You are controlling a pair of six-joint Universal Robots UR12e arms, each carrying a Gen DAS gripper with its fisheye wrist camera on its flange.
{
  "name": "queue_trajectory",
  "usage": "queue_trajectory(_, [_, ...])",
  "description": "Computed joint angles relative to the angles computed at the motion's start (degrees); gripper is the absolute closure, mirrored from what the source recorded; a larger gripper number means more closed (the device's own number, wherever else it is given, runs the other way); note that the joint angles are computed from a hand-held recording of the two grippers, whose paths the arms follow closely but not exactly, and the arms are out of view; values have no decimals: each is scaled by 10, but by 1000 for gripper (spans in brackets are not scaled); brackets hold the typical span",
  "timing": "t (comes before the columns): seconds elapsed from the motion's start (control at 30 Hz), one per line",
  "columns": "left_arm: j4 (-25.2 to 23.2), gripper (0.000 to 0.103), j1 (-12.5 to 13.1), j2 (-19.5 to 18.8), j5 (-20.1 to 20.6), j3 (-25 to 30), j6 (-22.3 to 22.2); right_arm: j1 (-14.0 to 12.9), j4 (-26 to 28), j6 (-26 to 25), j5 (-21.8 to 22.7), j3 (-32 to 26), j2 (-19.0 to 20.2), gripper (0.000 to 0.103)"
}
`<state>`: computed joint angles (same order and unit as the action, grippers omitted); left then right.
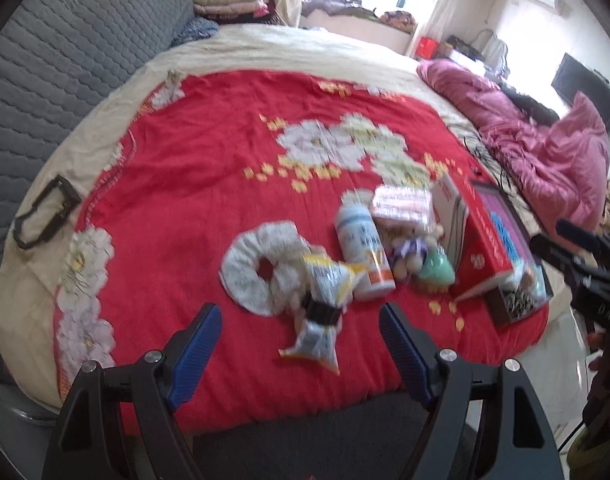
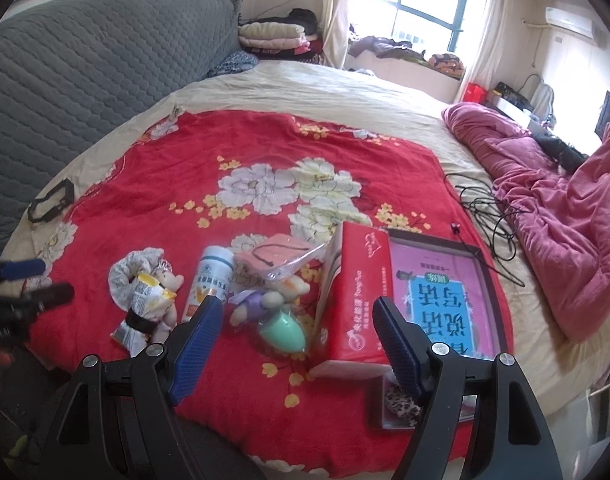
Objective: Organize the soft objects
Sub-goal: 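Grasp yellow-white snack bag with left gripper while right gripper grasps pink plastic bag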
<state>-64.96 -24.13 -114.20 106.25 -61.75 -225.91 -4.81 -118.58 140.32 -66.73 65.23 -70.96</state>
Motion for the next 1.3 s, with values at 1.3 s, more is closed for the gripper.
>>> queue_trajectory(1.3, [6, 23, 30, -39, -123, -18, -28, 107, 53, -294, -210, -134, 163, 25])
